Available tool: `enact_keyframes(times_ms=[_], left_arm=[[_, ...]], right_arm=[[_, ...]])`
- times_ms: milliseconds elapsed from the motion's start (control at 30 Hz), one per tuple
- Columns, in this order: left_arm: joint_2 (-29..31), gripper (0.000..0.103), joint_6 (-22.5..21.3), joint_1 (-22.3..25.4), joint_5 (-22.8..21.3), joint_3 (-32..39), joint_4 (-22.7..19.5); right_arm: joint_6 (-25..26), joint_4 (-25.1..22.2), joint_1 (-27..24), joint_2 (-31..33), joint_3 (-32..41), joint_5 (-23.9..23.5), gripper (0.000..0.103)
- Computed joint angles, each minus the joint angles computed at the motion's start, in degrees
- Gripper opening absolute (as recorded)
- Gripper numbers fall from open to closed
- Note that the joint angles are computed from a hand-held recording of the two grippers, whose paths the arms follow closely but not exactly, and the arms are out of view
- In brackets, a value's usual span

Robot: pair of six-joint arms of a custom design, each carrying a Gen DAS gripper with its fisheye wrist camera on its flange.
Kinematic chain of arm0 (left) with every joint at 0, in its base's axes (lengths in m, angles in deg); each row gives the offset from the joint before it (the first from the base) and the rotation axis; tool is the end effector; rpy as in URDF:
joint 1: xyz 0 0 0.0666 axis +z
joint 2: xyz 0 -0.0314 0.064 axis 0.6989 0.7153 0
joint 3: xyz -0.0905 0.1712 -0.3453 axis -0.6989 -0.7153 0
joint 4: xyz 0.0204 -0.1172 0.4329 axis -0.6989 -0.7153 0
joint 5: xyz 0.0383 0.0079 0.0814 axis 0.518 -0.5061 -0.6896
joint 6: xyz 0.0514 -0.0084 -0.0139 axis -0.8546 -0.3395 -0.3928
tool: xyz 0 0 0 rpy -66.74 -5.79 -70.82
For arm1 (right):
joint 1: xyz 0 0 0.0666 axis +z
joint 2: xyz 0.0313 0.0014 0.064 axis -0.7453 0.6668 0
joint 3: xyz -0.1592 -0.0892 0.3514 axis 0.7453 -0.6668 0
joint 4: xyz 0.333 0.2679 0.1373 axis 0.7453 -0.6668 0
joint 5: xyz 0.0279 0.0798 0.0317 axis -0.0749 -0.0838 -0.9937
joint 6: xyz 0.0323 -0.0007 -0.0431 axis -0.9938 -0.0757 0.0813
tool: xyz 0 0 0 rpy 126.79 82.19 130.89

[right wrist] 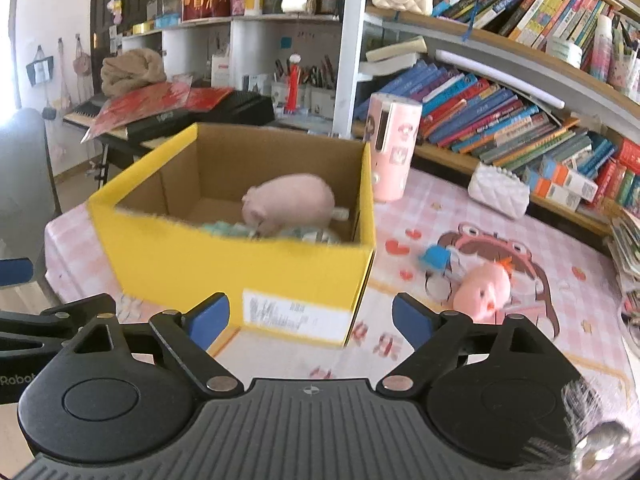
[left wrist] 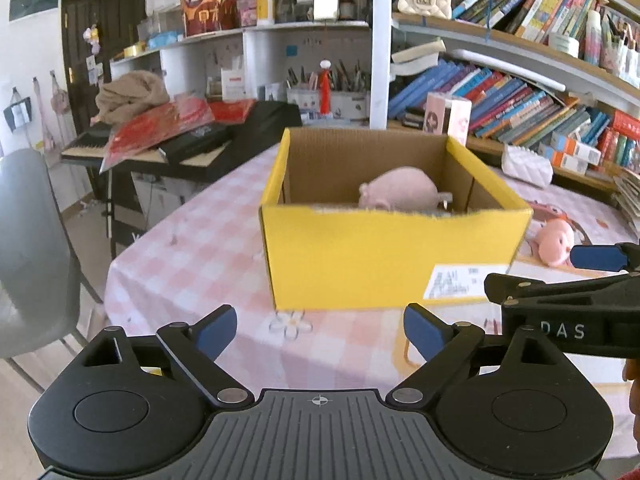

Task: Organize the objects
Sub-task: 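Open both tools to drop the tape dispenser and charger inside, then withdraw both tools from the yellow box toward the pink chick and blue block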

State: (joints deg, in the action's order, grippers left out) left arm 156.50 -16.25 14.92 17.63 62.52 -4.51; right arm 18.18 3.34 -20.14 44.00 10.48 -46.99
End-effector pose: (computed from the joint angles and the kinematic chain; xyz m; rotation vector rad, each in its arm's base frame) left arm 0.4820 -0.2462 0.3143 -0.4510 2.1893 0.2342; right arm 0.5790 0.3104 0.3194 -0.7081 2.1058 0.2633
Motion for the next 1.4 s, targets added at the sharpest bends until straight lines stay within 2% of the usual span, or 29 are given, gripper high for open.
enact_keyframes(times_ms=[167,500,767,1167,1400], left_arm=[[-1.47,0.093,1.88,-1.18,0.10,-1.54,-2.04],[-3.69,0.094,4.65,-3.28,0.11,-3.85,-4.53],[-4.32,0.094,4.76,-4.61,1.13,-4.80,-4.86],[-3.69,0.094,1.48,-6.34,4.64,-4.71,-2.41],[-1.72,0.094,-3.32,-6.79,7.34,-2.92,0.94]], right_arm=[[-0.69,-0.42,0.55,-2.62,-3.48,1.20,0.095],[-1.65,-0.43,1.25,-6.59,-8.69,2.49,0.097],[-2.86,-0.21,1.22,-9.00,-11.86,3.45,0.097],[-6.02,0.15,0.03,-13.12,-17.08,6.63,0.098],[-8.05,0.37,-1.53,-15.11,-19.06,9.47,0.099]])
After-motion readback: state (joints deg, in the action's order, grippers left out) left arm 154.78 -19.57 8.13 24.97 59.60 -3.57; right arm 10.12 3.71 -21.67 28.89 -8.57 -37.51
